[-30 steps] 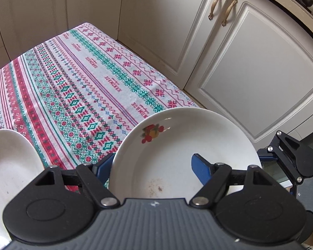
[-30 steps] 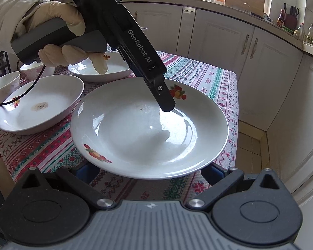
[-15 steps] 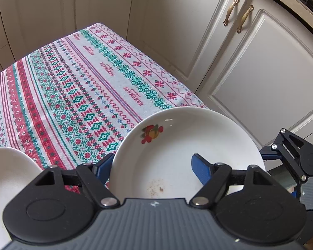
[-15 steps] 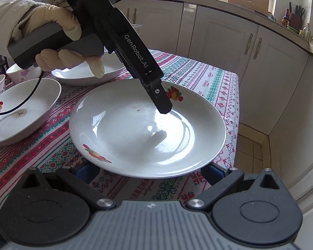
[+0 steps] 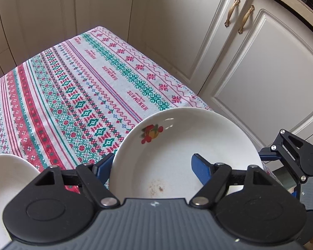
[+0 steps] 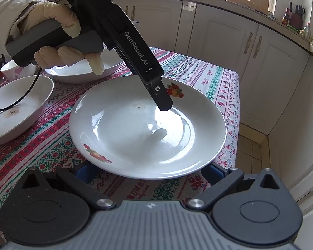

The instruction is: Organize plates and bowls

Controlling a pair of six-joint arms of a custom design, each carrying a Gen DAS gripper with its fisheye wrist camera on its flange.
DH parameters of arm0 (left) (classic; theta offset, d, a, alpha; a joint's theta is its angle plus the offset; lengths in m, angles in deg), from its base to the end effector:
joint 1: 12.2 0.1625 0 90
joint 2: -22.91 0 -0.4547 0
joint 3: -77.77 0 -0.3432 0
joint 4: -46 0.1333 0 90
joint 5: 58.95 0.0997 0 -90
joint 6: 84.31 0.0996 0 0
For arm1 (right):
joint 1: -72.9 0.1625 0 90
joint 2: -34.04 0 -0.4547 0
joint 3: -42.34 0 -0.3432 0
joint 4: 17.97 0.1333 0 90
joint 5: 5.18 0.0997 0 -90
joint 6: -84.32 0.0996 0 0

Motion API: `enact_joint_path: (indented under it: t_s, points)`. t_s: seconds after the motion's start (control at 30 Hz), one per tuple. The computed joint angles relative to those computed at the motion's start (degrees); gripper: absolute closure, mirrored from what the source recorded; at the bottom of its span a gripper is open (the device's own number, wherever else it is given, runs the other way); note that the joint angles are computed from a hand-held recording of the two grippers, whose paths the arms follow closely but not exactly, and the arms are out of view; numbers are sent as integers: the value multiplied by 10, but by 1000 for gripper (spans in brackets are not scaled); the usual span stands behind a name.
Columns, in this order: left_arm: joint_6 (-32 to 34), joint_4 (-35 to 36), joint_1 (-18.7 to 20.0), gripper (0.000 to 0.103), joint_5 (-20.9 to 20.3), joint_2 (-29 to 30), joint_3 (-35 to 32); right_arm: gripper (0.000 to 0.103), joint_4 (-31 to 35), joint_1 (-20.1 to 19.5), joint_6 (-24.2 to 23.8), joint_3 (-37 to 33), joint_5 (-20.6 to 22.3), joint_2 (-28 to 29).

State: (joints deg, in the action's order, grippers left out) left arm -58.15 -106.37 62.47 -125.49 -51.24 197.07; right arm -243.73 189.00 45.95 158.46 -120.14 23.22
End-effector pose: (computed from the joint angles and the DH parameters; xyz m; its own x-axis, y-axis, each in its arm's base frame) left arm 0.0376 -0.5169 0.2988 -0.7107 0.5218 -0.4718 0.6304 0.7700 -0.0981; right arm 0.2966 -0.3979 -0.1105 -0.4767 -0.6426 0.5999 -0.8611 0.4786 -0.1717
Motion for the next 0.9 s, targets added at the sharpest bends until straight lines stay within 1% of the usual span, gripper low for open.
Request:
enact_joint_path:
  t_s: [0.2,0.3,0.37,0.43,0.53,0.6,0.63,0.7,0.77,0.83,0.9]
  points:
    - [15,-30,-10,24,29,-13,25,0,-21,5,10,9,-6,2]
    - [18,-37,-18,24,37,-32,41,0,-36,9,27,25,-6,-1]
    - [24,-50,-26,24,43,-48,56,0,-58,15,39,36,-10,1]
    - [24,-59,-35,24,46,-68,71,0,-92,26,50,44,-25,9]
    - [23,-70,-52,24,51,-103,98,0,-155,47,48,52,-45,26]
    - [20,-69,-63,24,55,-130,114,0,-174,66,44,52,-66,33]
    - [18,-67,-68,24,57,-144,122,0,-170,75,46,54,-74,33]
    - [9,-59,-78,24,59,-175,138,0,-150,88,56,62,-73,26]
    - [-1,-49,-85,23,65,-209,154,0,-152,104,58,65,-78,28]
    - [-12,-41,-93,23,75,-244,172,0,-146,119,66,66,-84,31]
    - [-22,-26,-99,23,89,-284,190,0,-137,129,78,71,-80,29]
